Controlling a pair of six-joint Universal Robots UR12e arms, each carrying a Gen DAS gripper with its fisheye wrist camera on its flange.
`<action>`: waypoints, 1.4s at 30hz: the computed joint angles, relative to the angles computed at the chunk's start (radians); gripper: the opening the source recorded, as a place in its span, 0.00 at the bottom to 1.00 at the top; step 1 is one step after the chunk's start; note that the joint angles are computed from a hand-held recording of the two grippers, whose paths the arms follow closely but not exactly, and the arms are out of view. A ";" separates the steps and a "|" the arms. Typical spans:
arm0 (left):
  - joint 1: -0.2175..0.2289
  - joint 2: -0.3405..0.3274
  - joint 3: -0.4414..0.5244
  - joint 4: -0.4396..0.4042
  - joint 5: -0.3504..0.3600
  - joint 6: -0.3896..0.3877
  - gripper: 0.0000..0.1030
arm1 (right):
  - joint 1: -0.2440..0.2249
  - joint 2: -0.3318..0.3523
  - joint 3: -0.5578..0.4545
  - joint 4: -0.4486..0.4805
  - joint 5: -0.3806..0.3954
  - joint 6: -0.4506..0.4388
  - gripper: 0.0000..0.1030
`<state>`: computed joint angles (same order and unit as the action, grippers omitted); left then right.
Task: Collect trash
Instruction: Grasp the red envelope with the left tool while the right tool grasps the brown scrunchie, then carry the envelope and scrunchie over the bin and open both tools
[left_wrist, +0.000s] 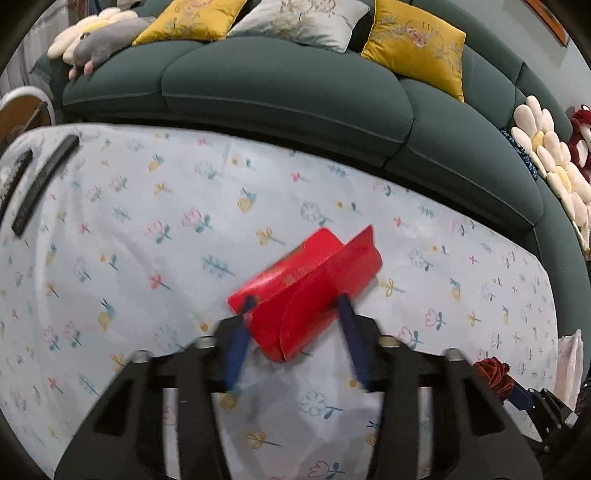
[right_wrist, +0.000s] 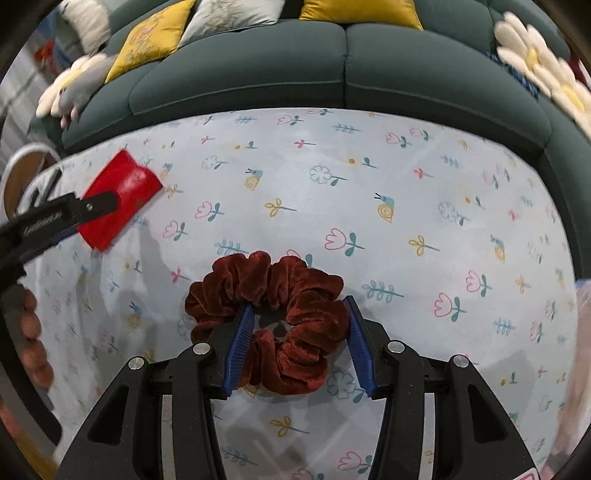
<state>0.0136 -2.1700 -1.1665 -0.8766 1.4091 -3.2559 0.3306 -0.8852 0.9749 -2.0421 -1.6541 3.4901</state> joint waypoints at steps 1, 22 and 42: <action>-0.001 0.004 -0.008 0.002 -0.001 -0.008 0.31 | 0.001 -0.002 0.005 -0.006 -0.005 -0.003 0.45; -0.068 0.179 -0.186 -0.004 -0.097 -0.085 0.00 | -0.029 -0.179 0.221 -0.062 0.084 0.124 0.15; -0.230 0.261 -0.186 0.027 -0.115 -0.009 0.00 | -0.136 -0.442 0.495 -0.318 0.038 0.199 0.15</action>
